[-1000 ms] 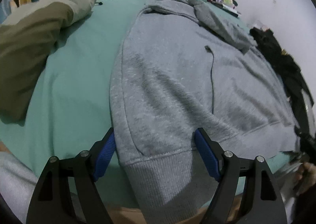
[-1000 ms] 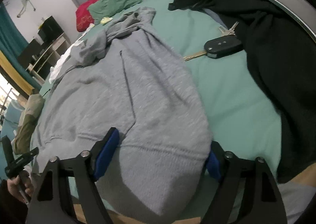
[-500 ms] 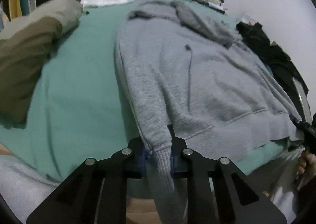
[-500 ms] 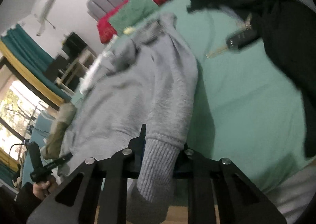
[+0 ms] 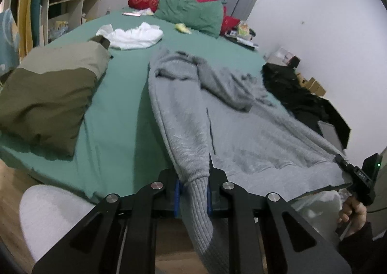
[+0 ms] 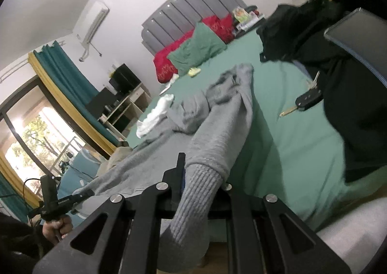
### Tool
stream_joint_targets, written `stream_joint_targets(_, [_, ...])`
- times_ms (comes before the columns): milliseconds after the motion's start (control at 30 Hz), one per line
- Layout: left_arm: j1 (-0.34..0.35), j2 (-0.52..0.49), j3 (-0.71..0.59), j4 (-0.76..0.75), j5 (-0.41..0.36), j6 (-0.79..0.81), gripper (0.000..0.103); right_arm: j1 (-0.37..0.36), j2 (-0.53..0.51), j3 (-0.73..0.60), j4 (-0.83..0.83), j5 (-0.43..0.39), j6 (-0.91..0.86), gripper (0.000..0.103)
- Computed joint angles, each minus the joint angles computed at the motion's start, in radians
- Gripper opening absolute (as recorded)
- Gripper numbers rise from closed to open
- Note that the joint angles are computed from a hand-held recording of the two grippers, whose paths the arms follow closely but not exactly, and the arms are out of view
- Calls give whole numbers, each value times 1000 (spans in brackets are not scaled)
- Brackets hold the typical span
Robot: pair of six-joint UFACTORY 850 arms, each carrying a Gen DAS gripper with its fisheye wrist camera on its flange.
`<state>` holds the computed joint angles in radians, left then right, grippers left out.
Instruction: Fold large clothes
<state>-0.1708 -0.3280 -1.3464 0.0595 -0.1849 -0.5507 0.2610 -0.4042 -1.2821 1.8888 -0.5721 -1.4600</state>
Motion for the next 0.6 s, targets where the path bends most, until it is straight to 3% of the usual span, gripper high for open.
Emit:
stream_joint_targets(267, [-39,156,94,196,-2,-181,17,0,173,119,14,13,-94,10])
stream_joint_targets(433, [-62,222,118,330,-9,-305,17,0,227,144,27,20,-132,10])
stream_joint_targets(600, [-78,272,126,354,-26,-325,16,4,281,163,44,29,-174,10])
